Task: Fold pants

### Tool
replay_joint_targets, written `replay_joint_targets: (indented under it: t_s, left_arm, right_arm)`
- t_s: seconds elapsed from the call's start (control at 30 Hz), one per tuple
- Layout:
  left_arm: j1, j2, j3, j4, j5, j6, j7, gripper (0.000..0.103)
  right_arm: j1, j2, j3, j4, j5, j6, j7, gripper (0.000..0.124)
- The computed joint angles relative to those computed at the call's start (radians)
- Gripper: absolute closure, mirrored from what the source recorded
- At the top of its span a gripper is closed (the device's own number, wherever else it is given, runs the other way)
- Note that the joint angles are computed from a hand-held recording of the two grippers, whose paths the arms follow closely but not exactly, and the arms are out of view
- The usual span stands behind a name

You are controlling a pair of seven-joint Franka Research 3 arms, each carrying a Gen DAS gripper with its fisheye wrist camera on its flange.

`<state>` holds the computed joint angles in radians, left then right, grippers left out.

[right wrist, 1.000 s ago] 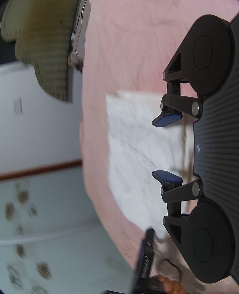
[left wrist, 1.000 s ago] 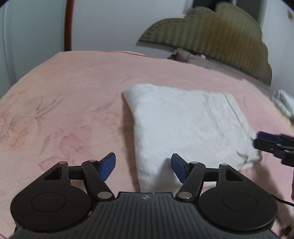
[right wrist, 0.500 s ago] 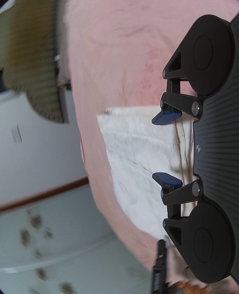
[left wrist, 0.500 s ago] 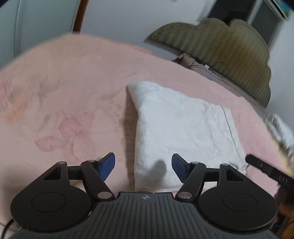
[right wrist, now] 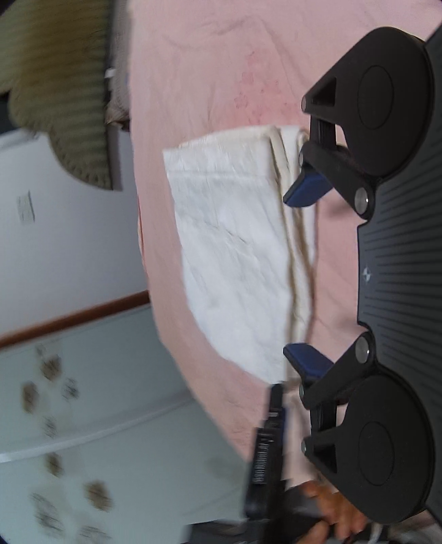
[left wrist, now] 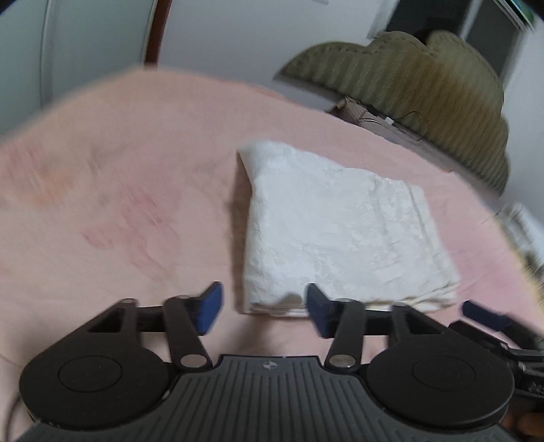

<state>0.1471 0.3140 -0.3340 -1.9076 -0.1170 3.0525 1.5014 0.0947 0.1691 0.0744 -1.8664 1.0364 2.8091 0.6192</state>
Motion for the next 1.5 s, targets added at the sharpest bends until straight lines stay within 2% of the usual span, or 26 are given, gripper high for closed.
replay_joint_targets:
  t_s: [0.07,0.13,0.2,0.27,0.37,0.53,0.63,0.77,1.0,1.23,1.33,1.4,1.5]
  left_arm:
    - [-0.075,-0.028,0.084,-0.043,0.07,0.042,-0.069,0.021]
    - [-0.125,-0.042,0.141,-0.07,0.127,0.061,-0.138,0.019]
    - [-0.197,-0.047,0.229,-0.075,0.211,0.047,-0.238,0.019]
    - [-0.237,-0.053,0.277,-0.082,0.279,0.029,-0.315,0.019]
    - [-0.247,-0.064,0.296,-0.097,0.353,0.021,-0.39,0.016]
    - [-0.335,-0.077,0.404,-0.106,0.592,0.02,-0.583,0.014]
    - [-0.342,-0.085,0.413,-0.107,0.685,0.013,-0.652,0.013]
    - [-0.313,-0.088,0.381,-0.104,0.75,-0.003,-0.702,0.013]
    - [-0.283,-0.078,0.341,-0.088,0.808,-0.033,-0.745,0.012]
    - [-0.287,-0.058,0.346,-0.073,0.863,-0.043,-0.798,0.01]
    - [-0.304,-0.044,0.369,-0.064,0.917,-0.033,-0.849,0.009]
    - [-0.337,-0.032,0.414,-0.055,1.007,-0.016,-0.927,0.006]
    - [-0.394,-0.015,0.489,-0.032,1.21,0.003,-1.103,0.001]
  right_arm:
    - [0.04,-0.01,-0.015,-0.04,-0.14,0.065,0.084,0.022]
    - [0.074,-0.011,-0.038,-0.075,-0.298,0.116,0.203,0.022]
    - [0.095,-0.012,-0.064,-0.096,-0.439,0.131,0.33,0.022]
    - [0.107,-0.016,-0.087,-0.109,-0.558,0.127,0.45,0.022]
    - [0.089,-0.031,-0.075,-0.134,-0.605,0.135,0.516,0.022]
    - [0.064,-0.061,-0.049,-0.169,-0.578,0.154,0.536,0.022]
    - [0.071,-0.072,-0.06,-0.185,-0.623,0.174,0.591,0.022]
    - [0.068,-0.081,-0.06,-0.198,-0.648,0.188,0.627,0.022]
    - [0.061,-0.08,-0.053,-0.196,-0.633,0.172,0.621,0.022]
    - [0.058,-0.069,-0.048,-0.186,-0.613,0.153,0.619,0.022]
    - [0.06,-0.061,-0.047,-0.185,-0.611,0.161,0.623,0.022]
    - [0.07,-0.051,-0.058,-0.188,-0.648,0.18,0.658,0.022]
    - [0.125,-0.034,-0.135,-0.192,-0.867,0.183,0.86,0.022]
